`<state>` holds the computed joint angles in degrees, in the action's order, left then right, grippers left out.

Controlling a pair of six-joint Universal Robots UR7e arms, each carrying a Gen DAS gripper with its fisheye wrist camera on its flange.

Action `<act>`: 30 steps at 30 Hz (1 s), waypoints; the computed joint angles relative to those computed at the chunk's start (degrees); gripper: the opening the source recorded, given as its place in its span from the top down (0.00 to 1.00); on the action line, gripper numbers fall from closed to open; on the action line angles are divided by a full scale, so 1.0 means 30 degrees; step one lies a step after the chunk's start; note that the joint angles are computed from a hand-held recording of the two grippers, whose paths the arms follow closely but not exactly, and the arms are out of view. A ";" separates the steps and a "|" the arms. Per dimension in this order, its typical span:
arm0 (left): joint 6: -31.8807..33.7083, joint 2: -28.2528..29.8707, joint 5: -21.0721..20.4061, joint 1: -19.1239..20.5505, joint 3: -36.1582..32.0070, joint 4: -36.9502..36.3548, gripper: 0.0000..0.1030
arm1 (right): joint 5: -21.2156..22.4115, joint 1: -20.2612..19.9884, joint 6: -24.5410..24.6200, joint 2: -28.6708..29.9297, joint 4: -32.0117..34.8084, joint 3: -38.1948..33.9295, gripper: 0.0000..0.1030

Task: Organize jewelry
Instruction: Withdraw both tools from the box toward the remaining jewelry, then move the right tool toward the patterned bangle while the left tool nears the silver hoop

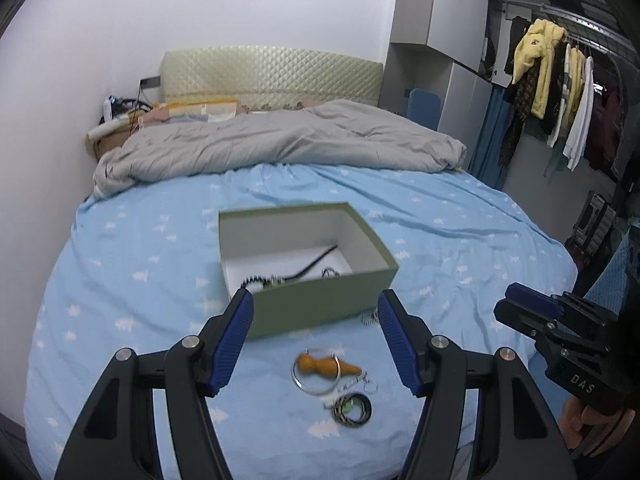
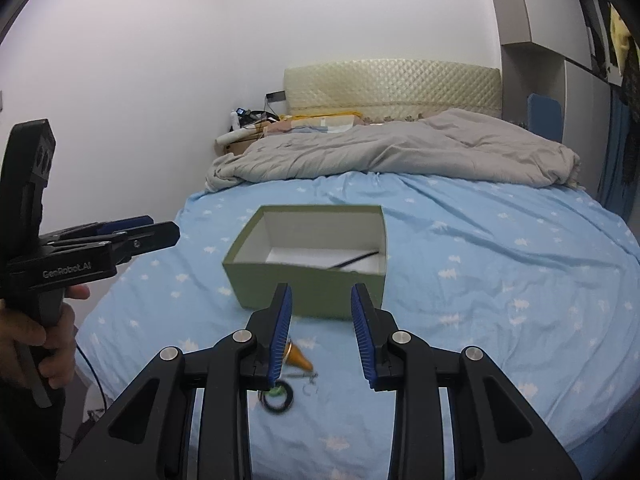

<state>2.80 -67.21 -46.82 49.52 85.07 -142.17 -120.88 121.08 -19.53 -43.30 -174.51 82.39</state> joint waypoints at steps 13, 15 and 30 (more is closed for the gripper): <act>-0.2488 -0.1676 -0.1426 0.1615 0.3320 -0.0116 0.39 | -0.0355 -0.0673 0.1841 -0.0513 -0.0940 0.3259 0.72; -0.2596 -0.1683 -0.1857 0.1930 0.3403 -0.0163 0.39 | -0.0394 -0.0739 0.1891 -0.0480 -0.0875 0.3379 0.72; -0.2581 0.0991 -0.4271 0.4328 0.1942 0.0378 0.65 | 0.0926 -0.1628 0.2125 0.1112 0.0778 0.2398 0.75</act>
<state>-4.94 -64.24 -59.63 62.51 90.90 -141.04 -118.10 116.20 -13.16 -39.96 -172.18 89.58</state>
